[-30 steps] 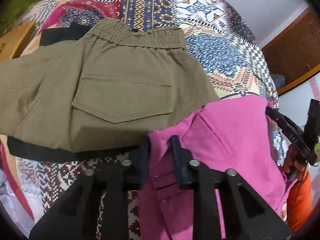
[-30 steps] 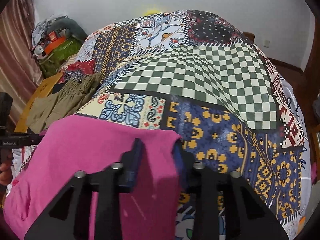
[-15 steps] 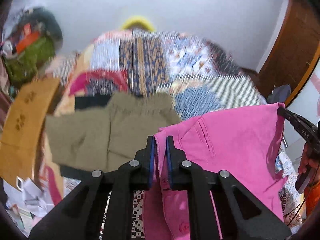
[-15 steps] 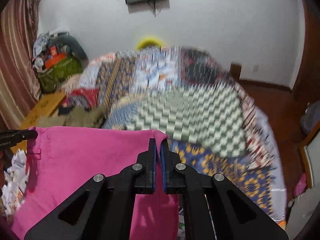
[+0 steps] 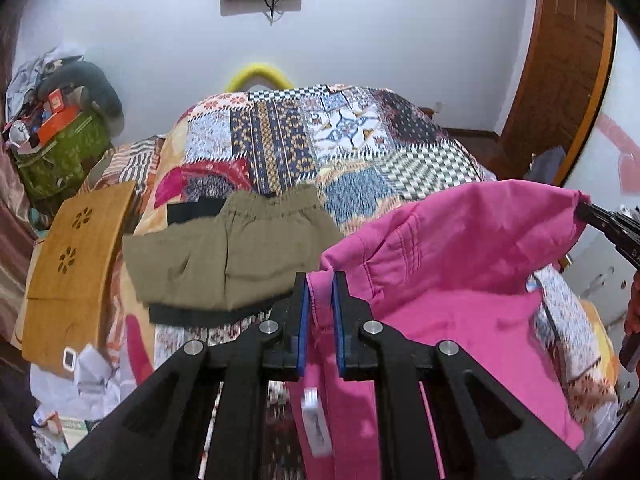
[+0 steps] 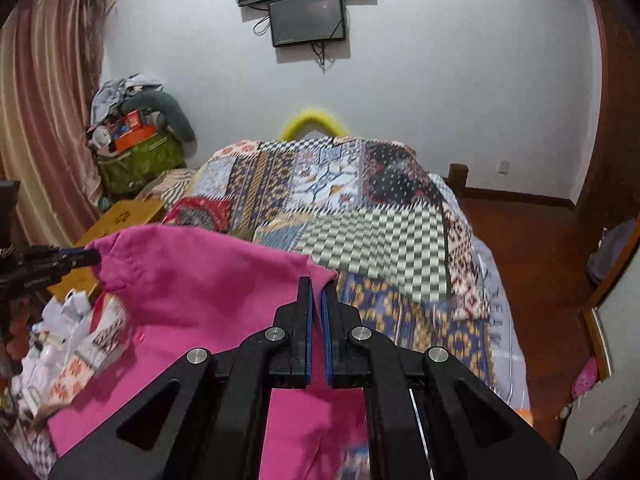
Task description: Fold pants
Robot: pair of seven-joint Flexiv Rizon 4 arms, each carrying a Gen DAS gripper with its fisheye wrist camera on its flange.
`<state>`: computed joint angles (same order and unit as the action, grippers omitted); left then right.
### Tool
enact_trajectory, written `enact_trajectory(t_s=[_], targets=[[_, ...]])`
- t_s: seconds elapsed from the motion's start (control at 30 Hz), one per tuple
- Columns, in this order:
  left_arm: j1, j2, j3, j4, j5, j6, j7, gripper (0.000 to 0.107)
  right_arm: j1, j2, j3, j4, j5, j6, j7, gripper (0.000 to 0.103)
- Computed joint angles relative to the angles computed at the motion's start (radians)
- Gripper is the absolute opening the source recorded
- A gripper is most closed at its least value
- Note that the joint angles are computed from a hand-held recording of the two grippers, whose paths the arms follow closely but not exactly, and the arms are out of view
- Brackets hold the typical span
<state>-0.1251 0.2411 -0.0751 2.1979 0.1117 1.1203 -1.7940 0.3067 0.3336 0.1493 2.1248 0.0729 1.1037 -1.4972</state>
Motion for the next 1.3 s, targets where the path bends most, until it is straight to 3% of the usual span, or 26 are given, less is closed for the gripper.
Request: enact_trajectory(t_s=[0.33,0.7,0.93,1.0,1.07,1.13,1.3], targets=[[-0.036,0.173,0.009,0.169,-0.02,-0.073,0.015,0.009,0.039,0.231,0.016,0.152,0.074,-0.148,0.009,0.004],[-0.074,0.277,-0.001,0.314,-0.051,-0.136,0.031,0.009,0.062,0.375,0.058,0.274,0.085,-0.297,0.043,0.004],[-0.058,0.375,-0.019,0.341,0.002,-0.198,0.021,0.011,0.055,0.48,0.086,0.326,0.069,-0.392,0.106,0.005],[-0.044,0.404,-0.035,0.331,0.031,-0.212,0.019,0.021,0.054,0.508,0.09,0.323,0.056,-0.423,0.112,0.008],[-0.034,0.422,-0.051,0.321,0.058,-0.211,0.019,0.051,0.055,0.526,0.094,0.32,0.045,-0.432,0.114,0.015],[-0.029,0.434,-0.073,0.31,0.087,-0.195,0.021,0.062,0.057,0.539,0.098,0.314,0.035,-0.423,0.114,0.033],[-0.057,0.368,-0.1,0.264,0.086,-0.174,0.057,0.075,0.099,0.499,0.111,0.294,0.019,-0.364,0.1,0.053]])
